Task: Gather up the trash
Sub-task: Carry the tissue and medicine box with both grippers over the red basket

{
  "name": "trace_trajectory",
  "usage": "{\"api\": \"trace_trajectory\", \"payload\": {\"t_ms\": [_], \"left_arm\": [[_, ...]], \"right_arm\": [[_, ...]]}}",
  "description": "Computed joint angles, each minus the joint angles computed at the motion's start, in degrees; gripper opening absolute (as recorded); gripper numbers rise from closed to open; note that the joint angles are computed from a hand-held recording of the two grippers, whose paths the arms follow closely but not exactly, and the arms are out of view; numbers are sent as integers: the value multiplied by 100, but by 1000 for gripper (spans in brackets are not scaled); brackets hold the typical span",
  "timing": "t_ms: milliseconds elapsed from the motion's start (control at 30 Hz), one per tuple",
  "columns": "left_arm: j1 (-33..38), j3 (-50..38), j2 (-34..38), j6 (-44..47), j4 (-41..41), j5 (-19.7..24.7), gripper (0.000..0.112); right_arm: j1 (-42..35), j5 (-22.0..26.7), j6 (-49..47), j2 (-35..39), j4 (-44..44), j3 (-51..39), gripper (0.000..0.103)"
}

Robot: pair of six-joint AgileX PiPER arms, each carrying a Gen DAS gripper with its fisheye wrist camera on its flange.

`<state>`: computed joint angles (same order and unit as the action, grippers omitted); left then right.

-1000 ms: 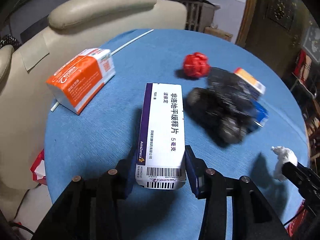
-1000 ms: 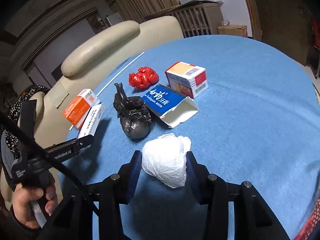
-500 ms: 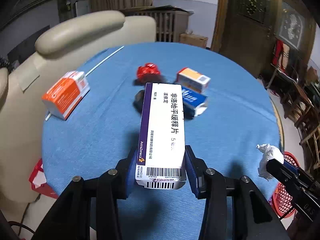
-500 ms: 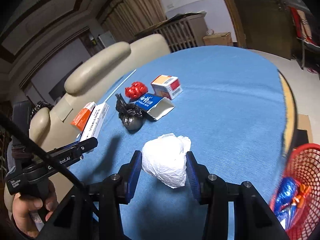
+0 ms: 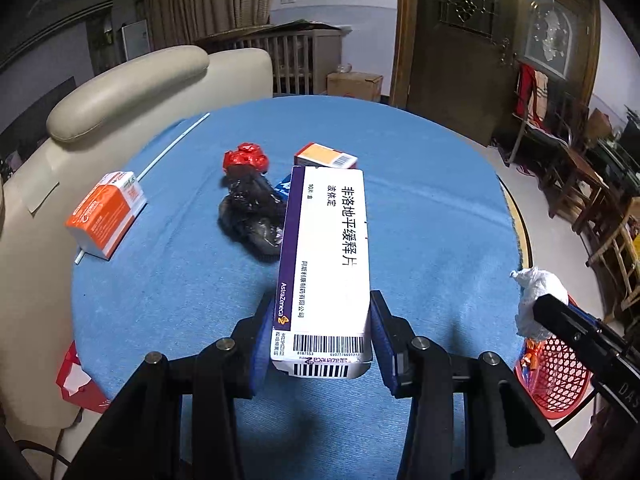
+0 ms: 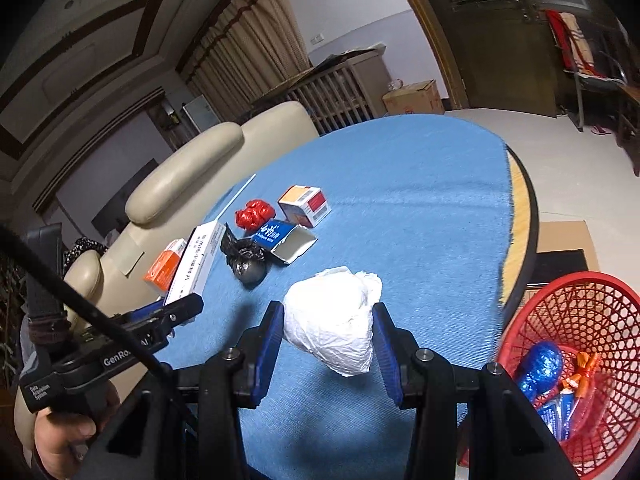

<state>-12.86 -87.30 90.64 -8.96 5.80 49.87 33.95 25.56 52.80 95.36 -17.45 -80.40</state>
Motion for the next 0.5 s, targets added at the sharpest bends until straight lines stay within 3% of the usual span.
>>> {"api": "trace_trajectory", "payload": {"t_ms": [500], "left_arm": [[-200, 2, -60, -45, 90, 22, 47]], "right_arm": [[91, -85, 636, -439, -614, 322, 47]]}}
